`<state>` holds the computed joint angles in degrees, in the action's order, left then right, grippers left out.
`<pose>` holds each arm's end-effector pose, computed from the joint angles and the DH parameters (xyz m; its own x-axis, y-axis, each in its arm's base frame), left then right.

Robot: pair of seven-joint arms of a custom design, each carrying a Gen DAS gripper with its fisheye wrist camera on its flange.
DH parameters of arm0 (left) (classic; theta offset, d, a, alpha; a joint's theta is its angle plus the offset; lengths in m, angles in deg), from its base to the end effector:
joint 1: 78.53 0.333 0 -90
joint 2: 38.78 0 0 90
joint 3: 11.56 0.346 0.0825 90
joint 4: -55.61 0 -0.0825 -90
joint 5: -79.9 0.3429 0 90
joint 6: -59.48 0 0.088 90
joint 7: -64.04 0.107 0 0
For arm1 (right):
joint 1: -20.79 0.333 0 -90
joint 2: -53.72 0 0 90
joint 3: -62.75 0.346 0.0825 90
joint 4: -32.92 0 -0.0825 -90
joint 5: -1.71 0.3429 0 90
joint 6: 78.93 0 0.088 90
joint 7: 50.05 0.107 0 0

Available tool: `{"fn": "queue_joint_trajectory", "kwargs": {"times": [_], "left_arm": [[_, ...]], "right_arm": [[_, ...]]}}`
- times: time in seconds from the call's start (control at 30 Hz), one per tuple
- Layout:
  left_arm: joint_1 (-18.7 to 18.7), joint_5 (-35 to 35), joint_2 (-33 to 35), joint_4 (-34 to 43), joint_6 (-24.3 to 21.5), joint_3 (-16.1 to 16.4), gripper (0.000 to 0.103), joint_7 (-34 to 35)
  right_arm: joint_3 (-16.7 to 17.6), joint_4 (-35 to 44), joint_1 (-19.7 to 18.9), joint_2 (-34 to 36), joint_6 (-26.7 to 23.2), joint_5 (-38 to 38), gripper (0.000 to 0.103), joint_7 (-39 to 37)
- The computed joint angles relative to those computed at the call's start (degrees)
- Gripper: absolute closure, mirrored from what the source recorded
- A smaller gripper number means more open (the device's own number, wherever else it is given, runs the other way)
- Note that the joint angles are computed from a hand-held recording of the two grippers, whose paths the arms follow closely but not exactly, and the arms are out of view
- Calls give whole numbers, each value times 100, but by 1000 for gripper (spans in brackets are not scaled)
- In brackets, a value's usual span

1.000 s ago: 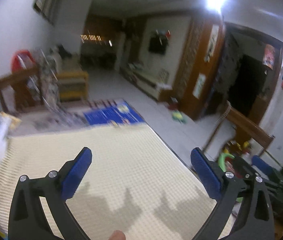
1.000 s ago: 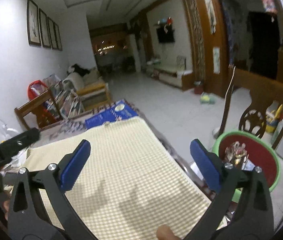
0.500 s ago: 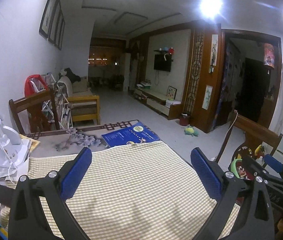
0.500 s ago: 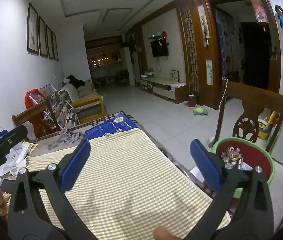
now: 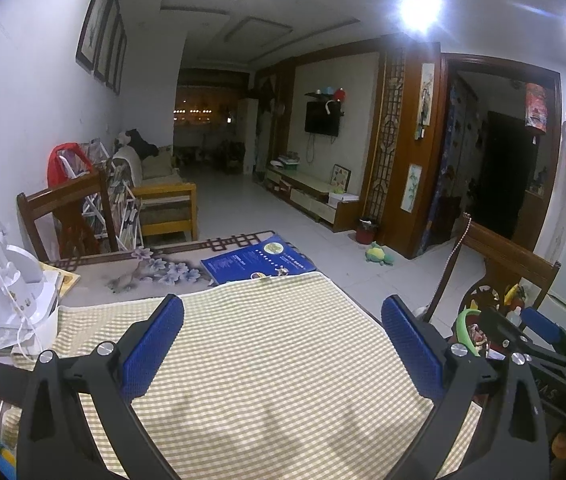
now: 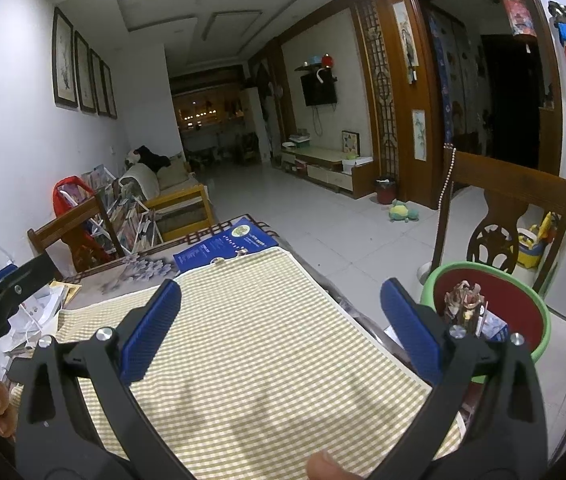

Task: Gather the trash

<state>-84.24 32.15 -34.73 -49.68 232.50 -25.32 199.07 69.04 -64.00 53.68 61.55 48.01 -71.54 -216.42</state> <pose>0.5706 -0.1374 0.6453 -0.3914 -0.9155 0.0932 -0.4051 0.0805 -0.9107 0.4949 0.3568 0.6136 -0.3522 -0.9162 -0.1912 -0.3047 0.3054 -0.9022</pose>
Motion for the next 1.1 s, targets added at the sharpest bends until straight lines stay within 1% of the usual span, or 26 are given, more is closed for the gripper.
{"fn": "queue_joint_trajectory", "kwargs": {"times": [0.17,0.3,0.57,0.87,1.1], "left_arm": [[-20,166,-22,-38,-5,28,8,-191],[-32,160,-52,-74,16,18,8,-158],[-57,121,-60,-37,-89,21,8,-38],[-86,190,-75,-71,-75,54,8,-138],[-77,250,-76,-94,-59,62,8,-197]], "right_arm": [[16,-4,21,-7,-63,6,5,-15],[27,-88,28,-61,-87,1,5,51],[95,-249,-28,-183,-152,1,5,189],[119,-256,-63,-189,-113,30,5,154],[104,-302,-108,-203,11,50,5,137]]}}
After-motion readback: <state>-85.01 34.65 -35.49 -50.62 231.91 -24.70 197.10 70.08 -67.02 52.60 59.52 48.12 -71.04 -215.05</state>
